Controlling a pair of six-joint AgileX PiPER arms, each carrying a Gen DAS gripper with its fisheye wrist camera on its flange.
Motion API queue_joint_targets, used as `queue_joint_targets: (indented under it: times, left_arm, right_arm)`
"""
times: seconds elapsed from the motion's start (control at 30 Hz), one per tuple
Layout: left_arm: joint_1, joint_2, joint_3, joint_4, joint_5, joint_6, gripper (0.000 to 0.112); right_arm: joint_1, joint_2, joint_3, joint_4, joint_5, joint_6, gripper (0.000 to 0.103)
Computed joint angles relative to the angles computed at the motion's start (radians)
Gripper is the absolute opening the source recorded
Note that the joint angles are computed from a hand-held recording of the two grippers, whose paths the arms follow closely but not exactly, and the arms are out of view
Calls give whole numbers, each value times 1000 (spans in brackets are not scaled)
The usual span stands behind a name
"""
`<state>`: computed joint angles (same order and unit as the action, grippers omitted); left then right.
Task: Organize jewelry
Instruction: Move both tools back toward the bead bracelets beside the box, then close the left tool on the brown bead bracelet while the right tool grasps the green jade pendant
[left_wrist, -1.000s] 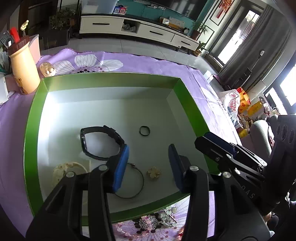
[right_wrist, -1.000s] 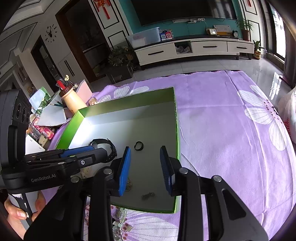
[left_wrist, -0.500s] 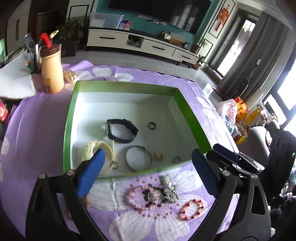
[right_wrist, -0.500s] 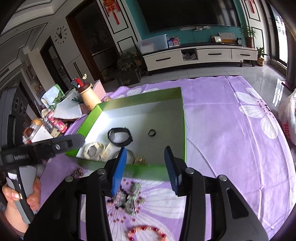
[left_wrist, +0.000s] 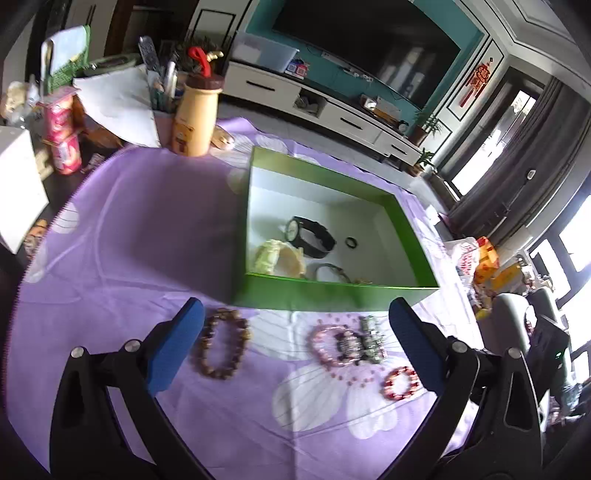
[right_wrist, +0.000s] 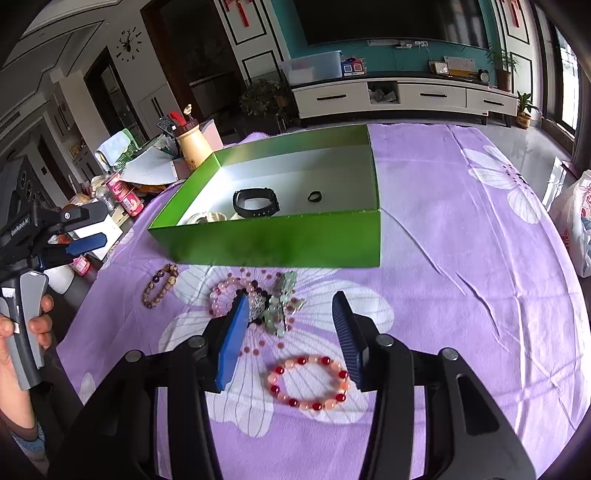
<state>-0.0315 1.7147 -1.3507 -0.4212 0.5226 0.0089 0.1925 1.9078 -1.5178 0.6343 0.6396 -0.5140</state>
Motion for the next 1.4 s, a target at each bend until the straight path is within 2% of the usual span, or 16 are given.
queue_joint_targets:
  times: [0.07,0.1,0.13,0.2,0.3,0.37,0.43,0.53,0.67,0.8,0.87,1.07,1.27,1.33,1.4]
  left_arm:
    - [-1,-33,54,-16,-41,39,101]
    - [8,-45,74,-63,-38,93,101]
    - [18,-45,75,-92,-17,121,101]
    - [30,-33,50,-63,53,94,101]
    - [26,-32,38,31,91,21,101]
    - [31,-35,45,35,107,13,101]
    - [40,-48,82,-17,90,68,101]
    - [5,-72,147,105,22,-37,101]
    - [-14,-86,252,99,-63,-24,101]
    - [-66,-73,270,284,-80,-145,101]
    - [-65,-75,280,257,-100,-107,99]
    - [-63,-48,262,209,-121,-28,87]
    - [-78,23,190,227,-102,6,68]
    - [-84,57,155,228,-88,24,55]
    - [-87,91,116,228,-66,39,48]
  right_arm:
    - [-5,-19,29,14,-6,-13,48]
    - [-9,-29,42,21,-9,-19,48]
    - [-11,-34,49,26,-10,-21,48]
    - [-18,-45,63,35,-11,-28,48]
    - [-22,-56,81,38,-10,-28,48]
    - [-24,-63,93,39,-10,-33,48]
    - [-27,-66,110,57,-7,-48,48]
    - [-24,-64,135,74,-7,-70,48]
    - [-14,-57,161,75,-8,-98,48]
    - [0,-48,173,56,-25,-95,48]
    - [0,-40,173,69,-27,-103,48]
    - [12,-23,161,74,-32,-110,48]
    - [10,-7,149,76,-32,-108,48]
    - [10,-1,143,77,-30,-108,48]
    - [11,6,135,74,-28,-103,47]
